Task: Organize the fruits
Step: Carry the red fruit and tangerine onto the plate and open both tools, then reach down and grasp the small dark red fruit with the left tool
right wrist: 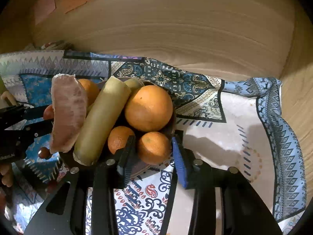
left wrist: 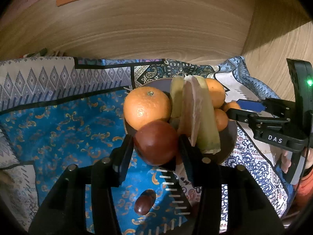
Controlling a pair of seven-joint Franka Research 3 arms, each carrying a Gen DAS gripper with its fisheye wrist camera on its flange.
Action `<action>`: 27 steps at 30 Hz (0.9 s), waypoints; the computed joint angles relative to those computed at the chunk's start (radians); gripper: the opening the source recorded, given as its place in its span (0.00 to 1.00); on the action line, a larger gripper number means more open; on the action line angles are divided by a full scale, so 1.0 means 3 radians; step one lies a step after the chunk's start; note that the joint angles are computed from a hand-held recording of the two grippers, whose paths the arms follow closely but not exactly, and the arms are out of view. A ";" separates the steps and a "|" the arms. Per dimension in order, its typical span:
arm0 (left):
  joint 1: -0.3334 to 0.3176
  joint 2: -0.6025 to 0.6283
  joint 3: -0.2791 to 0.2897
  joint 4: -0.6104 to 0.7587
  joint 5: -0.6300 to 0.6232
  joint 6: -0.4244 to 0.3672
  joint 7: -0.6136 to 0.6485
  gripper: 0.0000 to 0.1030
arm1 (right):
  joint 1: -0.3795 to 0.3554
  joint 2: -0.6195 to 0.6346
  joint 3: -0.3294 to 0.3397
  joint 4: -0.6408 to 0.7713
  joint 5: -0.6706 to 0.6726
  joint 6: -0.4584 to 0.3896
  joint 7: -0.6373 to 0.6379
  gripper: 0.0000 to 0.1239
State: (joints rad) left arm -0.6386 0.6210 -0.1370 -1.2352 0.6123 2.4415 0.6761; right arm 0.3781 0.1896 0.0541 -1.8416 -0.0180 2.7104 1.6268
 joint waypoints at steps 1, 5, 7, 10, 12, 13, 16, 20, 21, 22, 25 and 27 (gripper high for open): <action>-0.0002 0.0000 0.0001 0.0005 0.0001 -0.0006 0.0003 0.47 | -0.0005 -0.0016 0.0006 -0.0025 0.0013 0.0038 -0.0022 0.36; -0.0024 -0.0092 0.0036 -0.0106 0.0081 0.0065 -0.0106 0.52 | -0.0001 -0.0073 0.0006 -0.0082 0.0025 0.0126 -0.0022 0.40; -0.0030 -0.0175 0.0047 -0.0201 0.0145 0.0106 -0.0182 0.52 | -0.0005 -0.0133 0.0019 -0.0134 0.0042 0.0171 -0.0032 0.40; -0.0034 -0.0319 0.0058 -0.0370 0.0266 0.0150 -0.0326 0.52 | -0.0011 -0.0213 0.0056 -0.0205 0.0097 0.0229 -0.0086 0.40; -0.0023 -0.0441 0.0052 -0.0519 0.0356 0.0181 -0.0430 0.53 | -0.0007 -0.0263 0.0082 -0.0253 0.0133 0.0272 -0.0122 0.40; -0.0015 -0.0505 0.0043 -0.0599 0.0399 0.0190 -0.0477 0.54 | -0.0003 -0.0298 0.0098 -0.0288 0.0157 0.0299 -0.0145 0.40; 0.0020 -0.0655 -0.0010 -0.0799 0.0500 0.0178 -0.0569 0.55 | 0.0011 -0.0376 0.0153 -0.0374 0.0264 0.0356 -0.0253 0.40; 0.0070 -0.0818 -0.0095 -0.1042 0.0583 0.0136 -0.0652 0.55 | 0.0071 -0.0447 0.0174 -0.0484 0.0119 0.0460 -0.0171 0.40; 0.0086 -0.0864 -0.0119 -0.1117 0.0593 0.0140 -0.0681 0.55 | 0.0081 -0.0458 0.0181 -0.0500 0.0097 0.0475 -0.0153 0.40; 0.0102 -0.0914 -0.0141 -0.1195 0.0605 0.0147 -0.0713 0.55 | 0.0088 -0.0471 0.0201 -0.0517 0.0142 0.0485 -0.0188 0.40; 0.0151 -0.1045 -0.0197 -0.1409 0.0655 0.0179 -0.0809 0.55 | 0.0114 -0.0500 0.0247 -0.0563 0.0273 0.0498 -0.0264 0.40; 0.0183 -0.1121 -0.0235 -0.1544 0.0679 0.0200 -0.0878 0.56 | 0.0139 -0.0499 0.0263 -0.0580 0.0279 0.0490 -0.0270 0.40</action>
